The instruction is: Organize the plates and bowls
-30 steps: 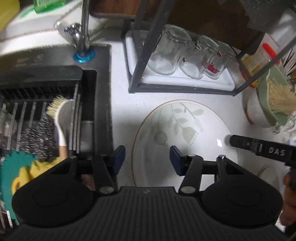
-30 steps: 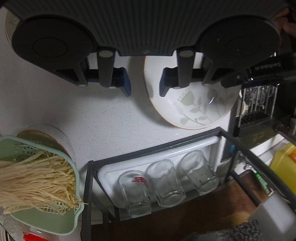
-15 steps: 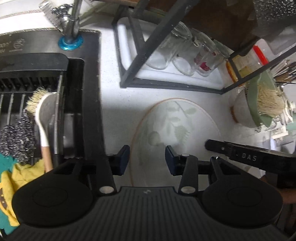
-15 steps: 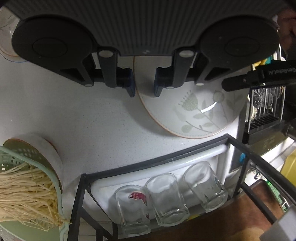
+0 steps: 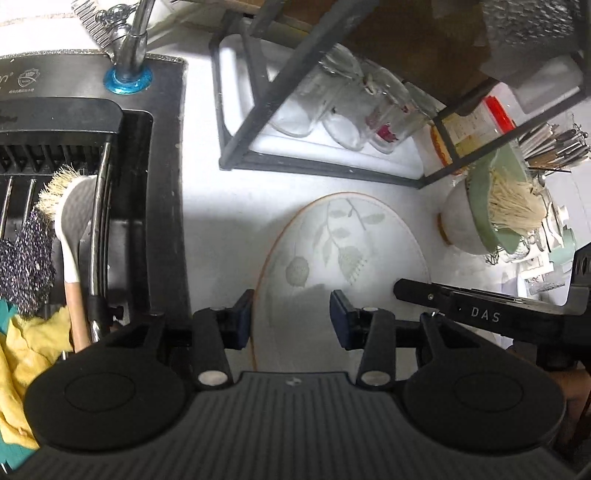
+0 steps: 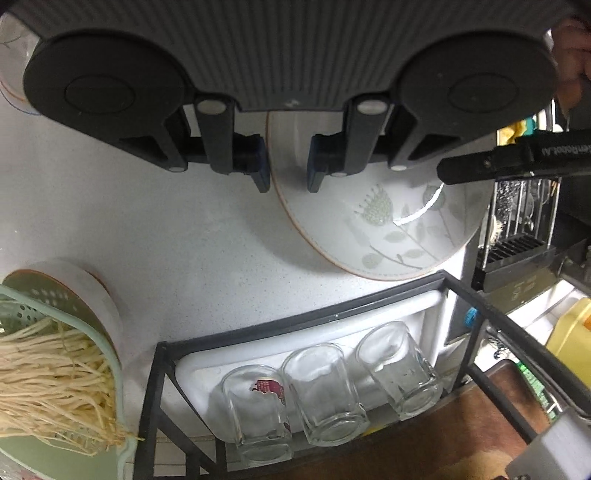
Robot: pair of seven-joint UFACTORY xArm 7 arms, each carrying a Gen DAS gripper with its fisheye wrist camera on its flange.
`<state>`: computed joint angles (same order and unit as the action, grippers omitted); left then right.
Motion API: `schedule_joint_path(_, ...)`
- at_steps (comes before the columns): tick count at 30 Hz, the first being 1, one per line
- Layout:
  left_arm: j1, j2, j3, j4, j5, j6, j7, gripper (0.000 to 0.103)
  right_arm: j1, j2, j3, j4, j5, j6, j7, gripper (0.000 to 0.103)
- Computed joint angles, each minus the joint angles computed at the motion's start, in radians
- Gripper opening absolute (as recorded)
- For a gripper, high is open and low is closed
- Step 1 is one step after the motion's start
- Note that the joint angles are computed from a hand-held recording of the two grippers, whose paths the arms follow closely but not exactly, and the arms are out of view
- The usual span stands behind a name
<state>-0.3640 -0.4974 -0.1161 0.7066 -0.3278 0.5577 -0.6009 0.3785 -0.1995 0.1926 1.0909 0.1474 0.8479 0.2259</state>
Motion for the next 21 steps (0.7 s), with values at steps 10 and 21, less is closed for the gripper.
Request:
schedule_joint_path(10, 0.007, -0.082, -0.102, 0.032, 0.095, 0.047, -0.176, 0.048, -0.009, -0.138, -0.047, -0.044, 0.086, 0.104, -0.095, 0.025)
schedule_joint_path(21, 0.01, -0.105, -0.183, 0.105, 0.214, 0.107, -0.332, 0.048, -0.044, -0.246, -0.105, -0.024, 0.187, 0.272, -0.149, 0.025)
